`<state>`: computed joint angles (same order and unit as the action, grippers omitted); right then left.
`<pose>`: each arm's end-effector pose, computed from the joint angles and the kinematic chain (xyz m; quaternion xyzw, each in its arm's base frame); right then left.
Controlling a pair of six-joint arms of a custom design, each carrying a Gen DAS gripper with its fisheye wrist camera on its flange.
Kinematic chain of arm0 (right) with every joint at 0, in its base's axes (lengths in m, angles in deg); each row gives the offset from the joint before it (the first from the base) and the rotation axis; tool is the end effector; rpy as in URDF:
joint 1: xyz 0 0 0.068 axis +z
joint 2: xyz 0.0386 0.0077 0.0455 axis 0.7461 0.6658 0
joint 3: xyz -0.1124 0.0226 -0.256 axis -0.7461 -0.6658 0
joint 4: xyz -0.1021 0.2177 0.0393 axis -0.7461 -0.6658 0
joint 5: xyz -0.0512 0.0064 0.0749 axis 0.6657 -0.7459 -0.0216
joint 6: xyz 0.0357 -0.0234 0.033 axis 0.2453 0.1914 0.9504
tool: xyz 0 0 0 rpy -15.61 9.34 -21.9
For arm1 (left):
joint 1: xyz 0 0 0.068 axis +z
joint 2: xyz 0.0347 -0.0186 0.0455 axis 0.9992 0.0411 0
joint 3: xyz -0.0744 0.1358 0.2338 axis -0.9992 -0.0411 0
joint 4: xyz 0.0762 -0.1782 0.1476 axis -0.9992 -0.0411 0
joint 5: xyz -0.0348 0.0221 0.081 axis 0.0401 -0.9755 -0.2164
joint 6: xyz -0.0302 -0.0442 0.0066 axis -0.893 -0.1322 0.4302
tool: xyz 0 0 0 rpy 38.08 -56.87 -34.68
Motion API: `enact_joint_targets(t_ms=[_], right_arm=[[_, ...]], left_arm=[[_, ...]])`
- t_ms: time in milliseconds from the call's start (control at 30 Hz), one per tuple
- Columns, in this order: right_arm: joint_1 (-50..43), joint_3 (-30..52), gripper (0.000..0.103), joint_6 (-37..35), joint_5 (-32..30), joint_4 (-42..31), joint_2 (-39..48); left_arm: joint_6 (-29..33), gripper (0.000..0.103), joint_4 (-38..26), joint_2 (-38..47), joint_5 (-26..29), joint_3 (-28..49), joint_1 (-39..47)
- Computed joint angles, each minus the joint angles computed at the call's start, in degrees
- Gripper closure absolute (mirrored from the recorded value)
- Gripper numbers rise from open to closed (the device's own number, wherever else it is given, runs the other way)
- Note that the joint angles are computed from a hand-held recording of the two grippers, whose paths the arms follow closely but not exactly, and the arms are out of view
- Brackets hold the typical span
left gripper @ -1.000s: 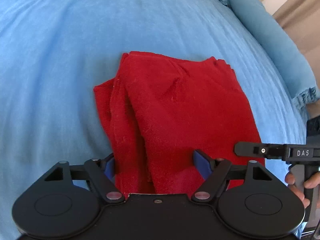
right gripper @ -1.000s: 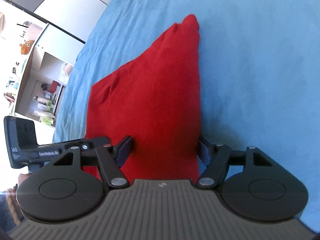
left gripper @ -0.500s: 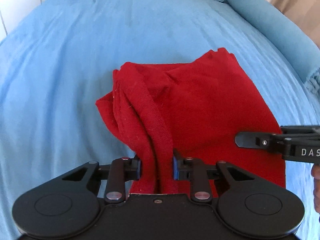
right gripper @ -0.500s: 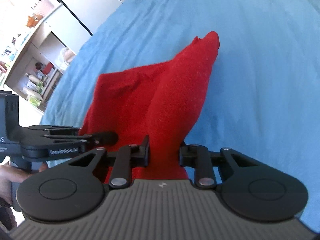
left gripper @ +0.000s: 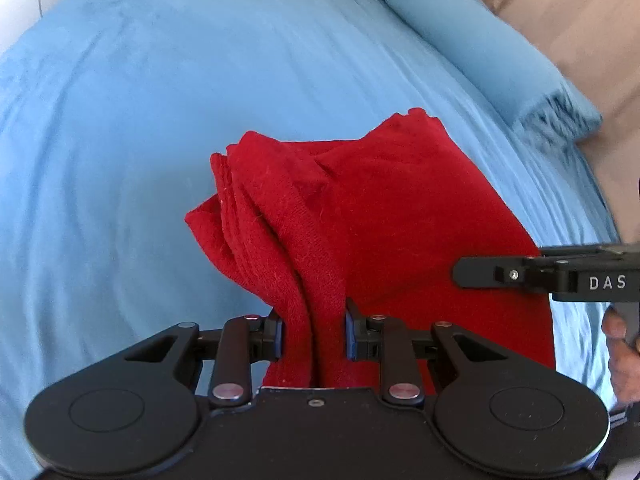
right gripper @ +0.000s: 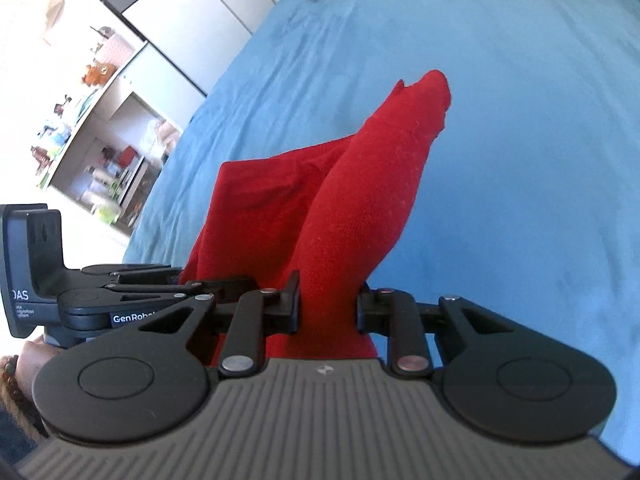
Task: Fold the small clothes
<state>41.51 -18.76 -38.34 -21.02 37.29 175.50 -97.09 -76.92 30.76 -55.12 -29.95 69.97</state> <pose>0.3429 -0.0180 0.1866 -0.0968 0.9224 0.2974 0.2264 0.2767 -0.0937 0.2048 0.0409 0.9628 -0.1431 0.2257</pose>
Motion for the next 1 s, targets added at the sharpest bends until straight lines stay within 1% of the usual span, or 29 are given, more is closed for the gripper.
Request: enact_joint_targets(t_ms=[33,100,167,200,233,267,300,333,367,400,433,500,533,567,600,667,767,800,833,933,1000], right_arm=[[-1.9,-0.8,0.064,-3.2,-0.3,-2.6,-0.8],[-6.2,-3.0,0.064,-9.3,0.2,-6.2,-1.4],[-9.3,-6.0,0.064,-13.6,1.5,-6.2,-0.5],[-10.4,-8.0,0.063,-14.9,2.5,-4.8,0.2],[-11.5,-9.4,0.063,-16.7,3.3,-3.6,1.2],[-12.4,-11.0,0.060,-18.3,3.6,-1.6,2.1],[-13.9,-12.5,0.054,-19.5,2.9,0.5,3.3],[-15.0,-13.4,0.051,-20.1,2.0,1.8,4.0],[-16.0,-14.7,0.040,-19.8,1.6,4.0,4.2],[-16.3,-15.7,0.032,-19.2,1.8,5.9,4.0],[-16.6,-16.3,0.029,-18.9,2.1,6.8,3.5],[-16.7,-17.8,0.013,-18.8,3.1,7.8,0.6],[-16.7,-18.9,0.008,-19.3,3.9,8.5,-1.5],[-16.5,-19.9,0.000,-19.6,4.7,8.4,-3.8],[-17.1,-20.9,0.000,-21.4,5.2,8.4,-6.0],[-17.3,-22.5,0.000,-24.1,6.4,8.3,-8.6],[-16.2,-24.8,0.000,-26.6,11.3,9.5,-9.7],[-14.3,-26.8,0.000,-25.5,13.4,12.3,-9.8],[-14.5,-28.1,0.000,-26.0,14.0,14.6,-9.1],[-15.1,-31.3,0.000,-24.9,14.2,20.7,-7.4],[-15.5,-32.3,0.000,-23.5,14.3,23.3,-6.2]], left_arm=[[-1.3,0.073,0.8,0.0,-0.3,-1.2,-1.7],[-4.9,0.073,4.7,1.5,-1.6,-4.8,-5.9],[-8.0,0.072,8.8,4.3,-2.8,-7.1,-8.3],[-9.6,0.068,10.3,5.2,-5.0,-8.1,-9.6],[-10.7,0.060,12.2,5.6,-6.8,-9.4,-10.6],[-11.8,0.054,13.9,5.7,-8.5,-10.6,-11.3],[-12.9,0.043,14.7,5.4,-10.3,-11.4,-11.7],[-14.0,0.034,14.6,5.1,-11.8,-11.8,-12.1],[-15.3,0.030,13.9,4.4,-13.8,-12.0,-12.7],[-16.0,0.025,12.8,3.7,-15.7,-12.0,-13.0],[-16.7,0.020,11.5,3.2,-17.7,-11.7,-13.7],[-17.4,0.016,9.2,0.8,-21.5,-12.3,-15.2],[-16.6,0.013,8.0,-2.1,-22.6,-14.0,-15.1],[-16.0,0.012,7.1,-2.8,-23.9,-14.1,-15.5],[-15.5,0.011,6.1,-3.1,-25.2,-14.1,-16.0],[-15.4,0.011,5.1,-2.5,-26.1,-14.0,-16.3],[-15.4,0.010,7.5,0.3,-26.6,-14.9,-16.6],[-15.1,0.008,8.8,1.5,-27.0,-15.3,-16.5],[-15.0,0.006,10.1,2.7,-27.2,-15.5,-16.2],[-15.1,0.000,14.3,4.4,-27.4,-17.5,-15.5],[-14.7,0.000,16.1,3.5,-27.1,-19.7,-14.8]])
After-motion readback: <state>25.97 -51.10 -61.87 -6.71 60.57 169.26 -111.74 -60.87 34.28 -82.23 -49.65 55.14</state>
